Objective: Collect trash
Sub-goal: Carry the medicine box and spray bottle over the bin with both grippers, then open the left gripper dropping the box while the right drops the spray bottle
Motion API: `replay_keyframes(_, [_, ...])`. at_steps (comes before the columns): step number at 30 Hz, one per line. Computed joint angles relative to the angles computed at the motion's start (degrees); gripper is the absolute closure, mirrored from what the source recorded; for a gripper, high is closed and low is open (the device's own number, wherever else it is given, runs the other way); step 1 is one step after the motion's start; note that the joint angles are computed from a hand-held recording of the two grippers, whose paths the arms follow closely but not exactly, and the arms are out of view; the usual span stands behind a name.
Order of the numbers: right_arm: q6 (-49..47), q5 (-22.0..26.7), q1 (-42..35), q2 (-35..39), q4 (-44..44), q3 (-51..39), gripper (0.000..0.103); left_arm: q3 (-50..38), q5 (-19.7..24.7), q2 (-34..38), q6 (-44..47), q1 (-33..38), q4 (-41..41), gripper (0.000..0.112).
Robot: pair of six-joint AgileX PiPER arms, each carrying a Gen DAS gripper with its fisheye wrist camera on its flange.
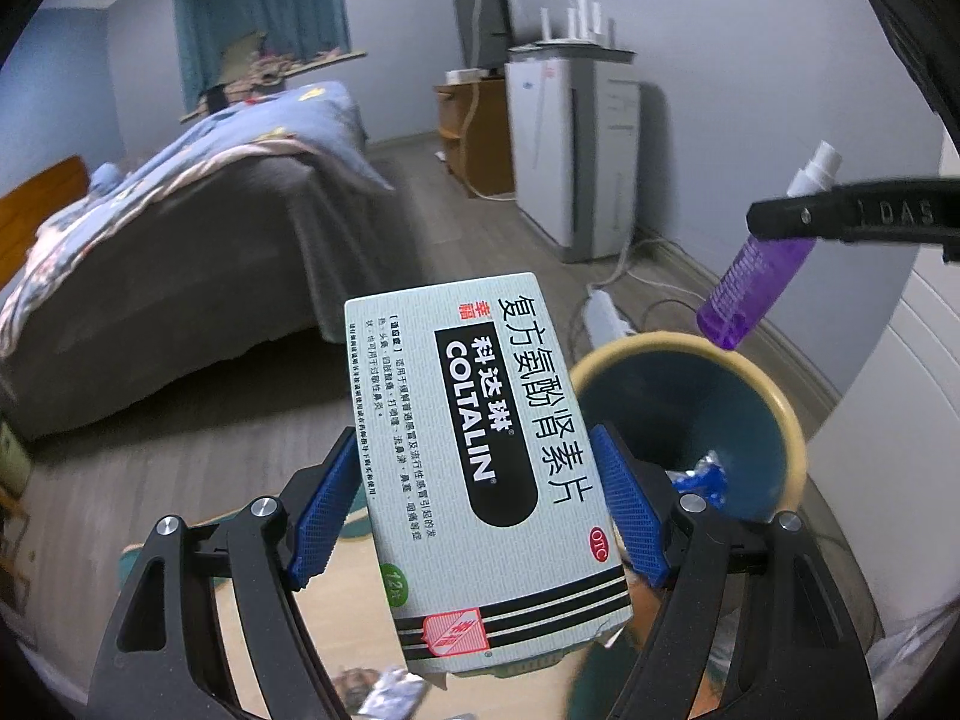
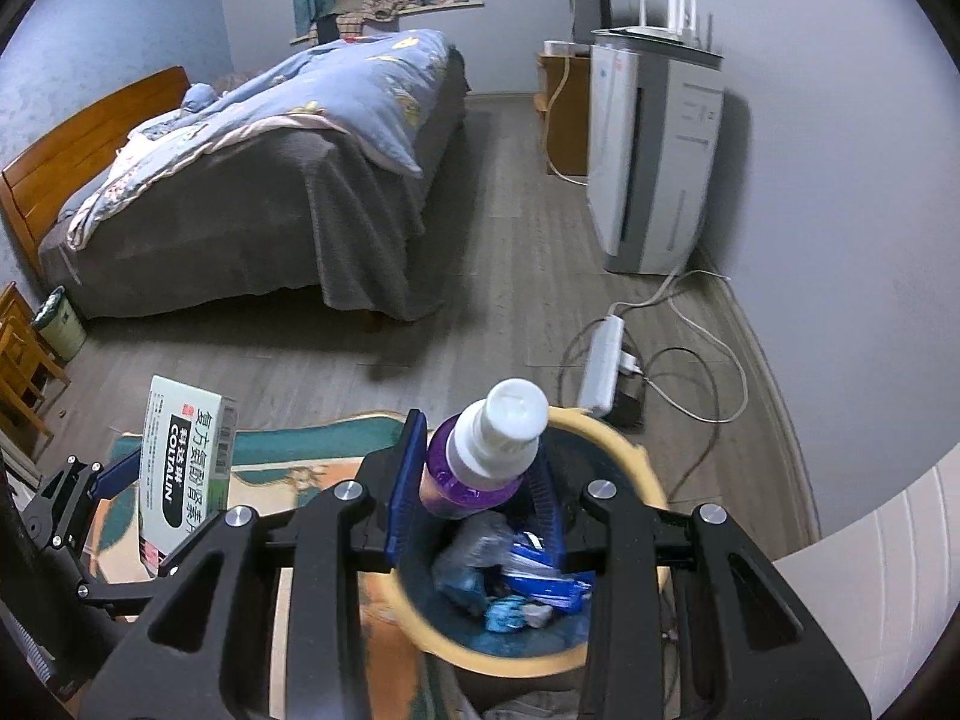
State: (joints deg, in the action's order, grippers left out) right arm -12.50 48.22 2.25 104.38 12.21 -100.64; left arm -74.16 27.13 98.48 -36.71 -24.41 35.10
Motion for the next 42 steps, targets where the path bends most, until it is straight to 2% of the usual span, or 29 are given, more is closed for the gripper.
replay_keyframes(5, [-2.4,0.3,-3.6,0.4,-0.5,-0.4,0.07,-2.1,1.1,2.6,-0.2,-3.4,0.8,0.035])
replay_keyframes(13, [-3.3,1.7,-7.5,4.7,0.6,-3.7,0.07,-6.0,2.3,6.4,4.9,-7.0,-3.3,0.035])
replay_keyframes(19, [-2.2,3.5,-8.6,9.1,0.6,-6.7,0.07,-13.1,4.6,13.3,12.2,-7.4,-13.3,0.035])
replay_keyframes(27, [-0.8,5.5,-9.7,14.2,-0.8,-10.2,0.07,-23.0,8.7,21.4,18.7,-7.7,-20.2,0.035])
replay_keyframes(37, [1.7,9.3,-9.5,19.1,-3.3,-12.9,0.07,-29.0,9.9,27.6,19.2,-6.1,-21.5,0.035])
replay_keyframes(42, [0.3,7.6,-8.9,19.3,-0.8,-12.0,0.07,-31.5,10.5,29.0,19.1,-5.2,-21.4,0.034])
